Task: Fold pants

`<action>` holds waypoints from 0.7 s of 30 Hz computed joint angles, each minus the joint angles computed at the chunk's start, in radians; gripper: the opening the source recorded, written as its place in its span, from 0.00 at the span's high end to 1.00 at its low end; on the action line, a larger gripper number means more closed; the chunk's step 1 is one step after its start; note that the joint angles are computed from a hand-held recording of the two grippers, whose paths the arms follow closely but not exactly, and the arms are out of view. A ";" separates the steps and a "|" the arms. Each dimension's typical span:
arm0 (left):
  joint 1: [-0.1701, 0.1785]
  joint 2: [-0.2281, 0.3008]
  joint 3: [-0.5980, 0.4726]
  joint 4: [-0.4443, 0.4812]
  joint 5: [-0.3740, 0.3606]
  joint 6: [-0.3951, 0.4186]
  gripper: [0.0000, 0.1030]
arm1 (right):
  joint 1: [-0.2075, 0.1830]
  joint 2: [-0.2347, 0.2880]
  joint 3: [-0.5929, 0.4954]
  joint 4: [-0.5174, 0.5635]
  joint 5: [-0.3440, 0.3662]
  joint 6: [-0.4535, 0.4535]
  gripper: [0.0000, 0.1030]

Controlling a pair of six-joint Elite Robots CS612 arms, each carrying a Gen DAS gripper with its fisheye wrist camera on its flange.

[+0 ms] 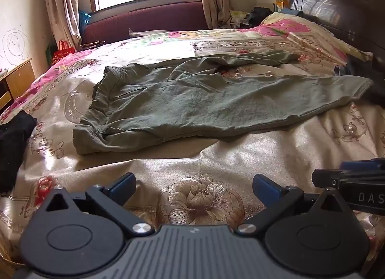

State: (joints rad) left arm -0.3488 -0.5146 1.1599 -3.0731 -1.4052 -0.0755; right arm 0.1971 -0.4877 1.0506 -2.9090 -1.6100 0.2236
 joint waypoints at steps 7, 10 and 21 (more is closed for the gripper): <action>0.005 0.002 0.003 -0.011 -0.027 0.026 0.00 | 0.003 0.010 -0.009 0.004 0.005 0.001 0.54; 0.006 0.006 0.000 -0.015 -0.035 0.017 0.00 | 0.003 0.006 -0.011 0.019 -0.002 0.000 0.54; 0.009 0.007 -0.001 -0.013 -0.047 0.011 0.00 | 0.009 0.005 -0.015 0.040 -0.031 -0.018 0.53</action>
